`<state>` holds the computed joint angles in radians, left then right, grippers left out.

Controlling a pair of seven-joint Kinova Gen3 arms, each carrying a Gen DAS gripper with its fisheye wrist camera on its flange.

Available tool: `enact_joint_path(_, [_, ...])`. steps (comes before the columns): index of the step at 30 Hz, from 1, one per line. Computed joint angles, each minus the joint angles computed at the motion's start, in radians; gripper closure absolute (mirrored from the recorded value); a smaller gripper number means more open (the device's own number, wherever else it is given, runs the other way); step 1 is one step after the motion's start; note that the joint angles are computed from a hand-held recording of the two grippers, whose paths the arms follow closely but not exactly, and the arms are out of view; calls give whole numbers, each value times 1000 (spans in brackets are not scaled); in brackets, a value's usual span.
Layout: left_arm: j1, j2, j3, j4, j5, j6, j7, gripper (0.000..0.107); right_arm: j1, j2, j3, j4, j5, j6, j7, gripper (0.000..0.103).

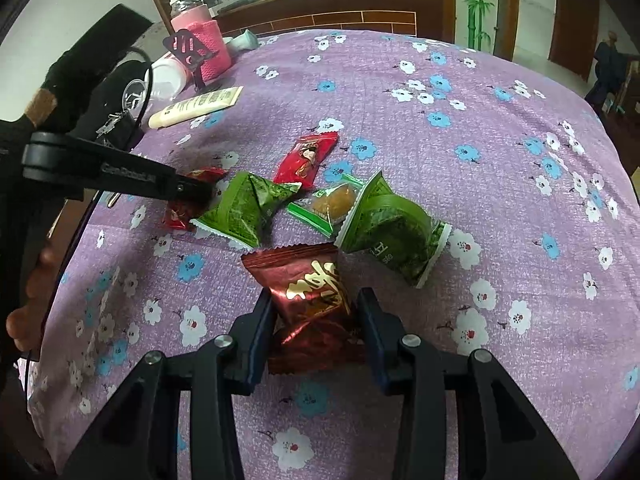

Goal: Organize snacks
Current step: 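Grasp a red candy packet with the left tool while the right tool grasps a brown-red packet, then carry the red packet and brown-red packet over the cardboard box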

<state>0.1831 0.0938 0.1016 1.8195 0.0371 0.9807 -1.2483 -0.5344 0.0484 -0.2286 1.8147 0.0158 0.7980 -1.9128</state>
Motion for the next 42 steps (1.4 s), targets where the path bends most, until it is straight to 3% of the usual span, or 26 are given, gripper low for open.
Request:
enact_joint_path(5, [19, -46, 12, 53, -32, -14, 22, 87, -10, -6, -5, 9, 23, -5, -33, 62])
enact_joint_path(12, [14, -133, 14, 126, 3, -10, -14, 87, -24, -36, -19, 32, 46, 12, -76, 62])
enact_joint_path(24, [21, -400, 54, 322, 41, 19, -56, 87, -69, -143, -102, 101, 106, 84, -248, 62])
enact_joint_path(36, [41, -699, 34, 429, 102, 163, -138, 87, -140, -206, -227, 119, 120, 169, -464, 62])
enact_joint_path(42, [12, -777, 11, 443, 108, 214, -178, 87, -190, -181, -267, 95, 151, 177, -576, 62])
